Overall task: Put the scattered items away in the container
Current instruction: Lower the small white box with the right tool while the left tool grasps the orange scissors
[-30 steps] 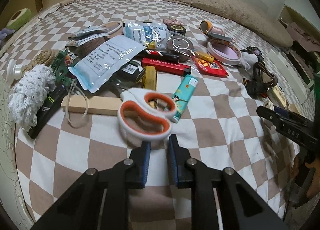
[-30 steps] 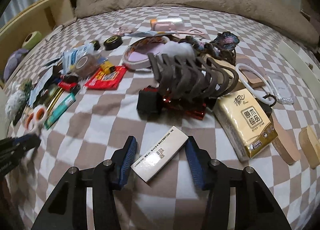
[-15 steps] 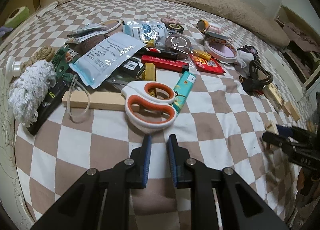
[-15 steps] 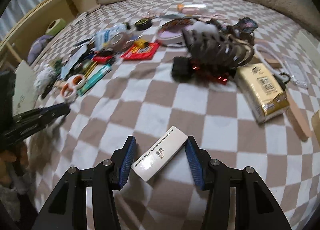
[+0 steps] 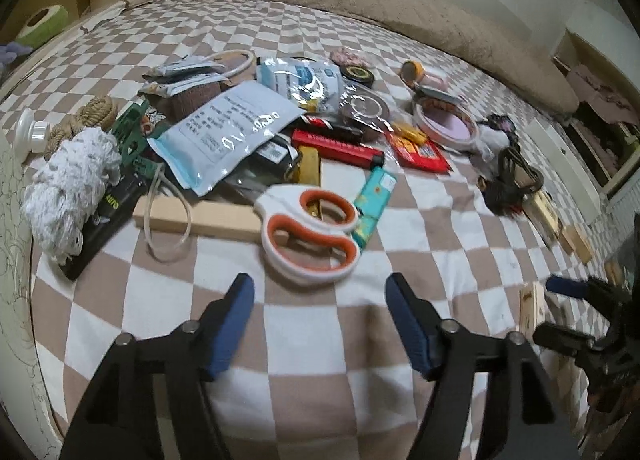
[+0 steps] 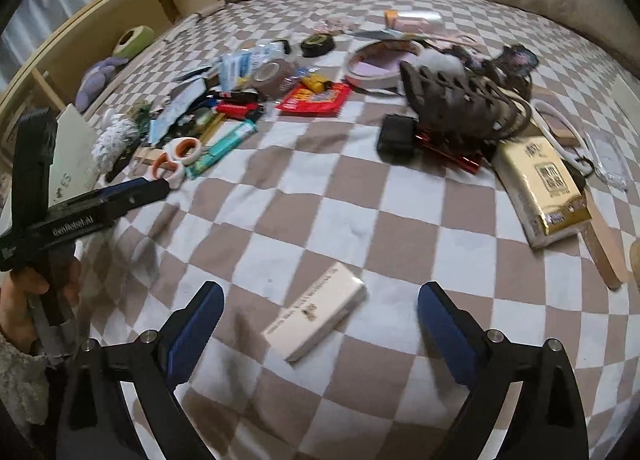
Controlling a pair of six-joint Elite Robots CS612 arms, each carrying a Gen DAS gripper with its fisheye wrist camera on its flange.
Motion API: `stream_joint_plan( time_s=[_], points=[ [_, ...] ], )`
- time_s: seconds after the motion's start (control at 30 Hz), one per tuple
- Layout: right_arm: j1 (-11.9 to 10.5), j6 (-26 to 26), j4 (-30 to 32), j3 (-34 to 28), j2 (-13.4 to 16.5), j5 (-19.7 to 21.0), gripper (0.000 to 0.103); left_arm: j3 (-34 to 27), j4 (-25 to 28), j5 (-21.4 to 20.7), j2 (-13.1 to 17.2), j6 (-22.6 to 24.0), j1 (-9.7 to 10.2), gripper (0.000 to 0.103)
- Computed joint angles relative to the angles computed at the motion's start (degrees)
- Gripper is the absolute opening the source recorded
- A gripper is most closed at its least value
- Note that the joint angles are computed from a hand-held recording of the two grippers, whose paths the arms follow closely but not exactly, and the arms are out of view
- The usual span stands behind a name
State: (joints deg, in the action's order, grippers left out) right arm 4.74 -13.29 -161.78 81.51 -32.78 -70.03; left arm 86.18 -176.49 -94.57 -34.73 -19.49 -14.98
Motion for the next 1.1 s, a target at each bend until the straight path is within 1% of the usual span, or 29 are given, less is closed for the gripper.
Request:
stream_joint_plan(
  time_s=[0.03,0.07,0.17,0.2,0.23,0.27,0.3,0.33,0.37,0.4,0.47,0.53,0.67,0.73,0.83,0.93,1.03,1.1],
  points=[
    [-0.10,0.55,0.20,-0.24,0.17,-0.44,0.098,-0.67,0.35,-0.78,0.38,-1.57,0.22,0.080],
    [-0.12,0.97,0.36,-0.41,0.28,-0.62,0.098,-1.34,0.47,-1.10,0.76,-3.19,0.37,0.080],
    [-0.32,2.03,0.71,-0.79,0.66,-1.24,0.098,-2.80,0.03,0.10,1.58,-5.93,0.38,0.080],
    [-0.35,1.97,0.46,-0.80,0.77,-1.39,0.098,-3.07,-0.09,0.98,1.79,-5.99,0.27,0.080],
    [-0.31,1.73,-0.22,-0.69,0.85,-1.60,0.098,-3.29,0.02,2.04,2.00,-5.62,0.07,0.077],
    [-0.22,1.11,-1.55,-0.45,0.96,-1.83,0.102,-3.40,0.34,3.00,2.09,-5.16,-0.14,0.076],
    [-0.14,0.29,-2.56,-0.23,1.01,-2.05,0.103,-3.39,0.96,4.72,2.02,-4.26,-0.51,0.071],
    [0.00,-1.47,-3.99,0.07,1.15,-2.47,0.103,-3.33,1.57,6.31,1.90,-3.25,-0.83,0.066],
    [0.20,-3.34,-4.89,0.26,1.29,-3.30,0.103,-3.26,2.08,7.41,1.79,-2.03,-1.07,0.065],
    [0.25,-4.51,-5.19,0.42,1.32,-3.64,0.103,-3.24,2.19,7.55,1.79,-1.36,-1.11,0.062],
    [0.13,-6.19,-5.39,0.68,1.28,-3.04,0.103,-3.12,2.16,6.41,1.69,-0.86,-0.83,0.054],
    [0.03,-7.42,-4.94,0.96,0.93,-2.63,0.103,-2.95,2.43,5.10,1.49,-0.55,-0.49,0.052],
    [0.00,-8.68,-6.90,2.10,0.18,-4.63,0.103,-2.23,2.84,3.62,0.93,0.06,-0.26,0.052],
    [-0.35,-7.81,-8.10,2.60,-0.12,-4.77,0.103,-1.61,2.95,3.02,0.49,0.18,-0.18,0.052],
    [-1.15,-5.13,-10.21,3.60,-0.66,-4.26,0.103,-0.40,3.05,1.95,-0.32,0.54,-0.08,0.052],
    [-2.19,-1.16,-12.47,4.60,-1.09,-3.79,0.103,1.04,3.39,0.95,-1.23,1.30,-0.08,0.052],
    [-2.34,0.57,-12.78,4.91,-1.16,-6.11,0.103,2.51,4.24,0.03,-2.29,3.34,-0.28,0.052],
    [-2.14,0.19,-12.49,5.09,-1.13,-7.47,0.103,3.58,4.96,-1.35,-3.13,5.92,-0.37,0.052]
  ],
)
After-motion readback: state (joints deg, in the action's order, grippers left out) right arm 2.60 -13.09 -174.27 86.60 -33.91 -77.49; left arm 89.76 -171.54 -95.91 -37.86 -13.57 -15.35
